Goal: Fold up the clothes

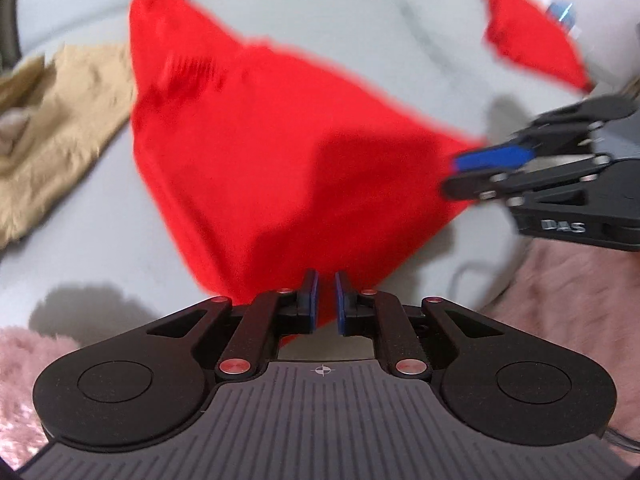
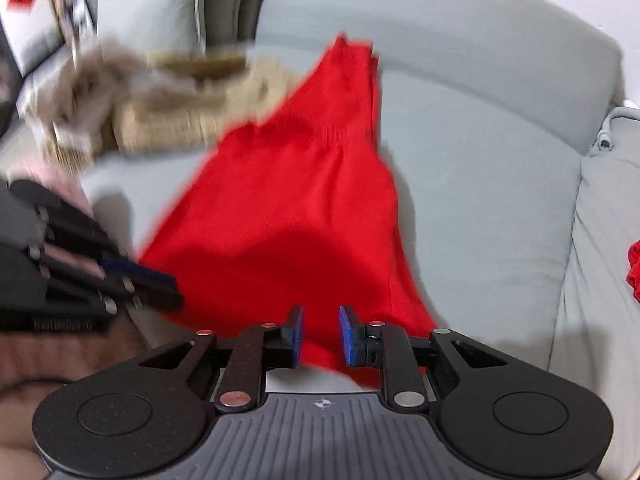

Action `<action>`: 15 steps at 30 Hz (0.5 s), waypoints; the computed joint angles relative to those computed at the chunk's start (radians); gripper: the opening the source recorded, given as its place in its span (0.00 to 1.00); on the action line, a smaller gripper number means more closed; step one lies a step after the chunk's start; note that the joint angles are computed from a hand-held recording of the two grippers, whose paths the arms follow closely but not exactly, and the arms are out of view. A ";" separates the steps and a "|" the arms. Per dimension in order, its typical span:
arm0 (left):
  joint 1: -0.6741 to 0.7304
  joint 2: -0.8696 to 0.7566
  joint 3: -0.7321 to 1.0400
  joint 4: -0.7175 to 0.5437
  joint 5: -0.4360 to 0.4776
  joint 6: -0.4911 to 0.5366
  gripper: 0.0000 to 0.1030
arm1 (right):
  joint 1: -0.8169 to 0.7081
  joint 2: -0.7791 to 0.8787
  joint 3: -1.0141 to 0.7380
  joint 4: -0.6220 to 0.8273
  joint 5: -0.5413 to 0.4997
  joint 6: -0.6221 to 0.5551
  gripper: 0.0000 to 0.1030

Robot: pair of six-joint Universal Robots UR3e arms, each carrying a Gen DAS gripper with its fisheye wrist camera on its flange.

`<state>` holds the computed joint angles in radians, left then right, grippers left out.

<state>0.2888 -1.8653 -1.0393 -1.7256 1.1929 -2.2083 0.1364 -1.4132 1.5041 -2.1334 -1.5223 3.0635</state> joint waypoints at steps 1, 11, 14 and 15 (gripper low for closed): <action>-0.001 -0.019 0.037 -0.032 0.008 -0.019 0.08 | -0.003 -0.012 0.019 0.004 -0.012 -0.012 0.12; 0.118 -0.142 0.420 -0.374 -0.008 0.038 0.10 | -0.065 -0.128 0.001 0.154 -0.063 0.075 0.16; 0.135 -0.192 0.515 -0.372 -0.097 -0.003 0.11 | -0.081 -0.094 -0.064 0.121 -0.017 0.112 0.17; 0.133 -0.206 0.532 -0.355 -0.116 -0.020 0.11 | -0.081 -0.079 -0.080 0.101 -0.005 0.119 0.17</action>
<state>0.4221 -2.0712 -0.5074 -2.0806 1.0768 -2.2283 0.0553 -1.4925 1.4245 -2.0329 -1.5275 3.1828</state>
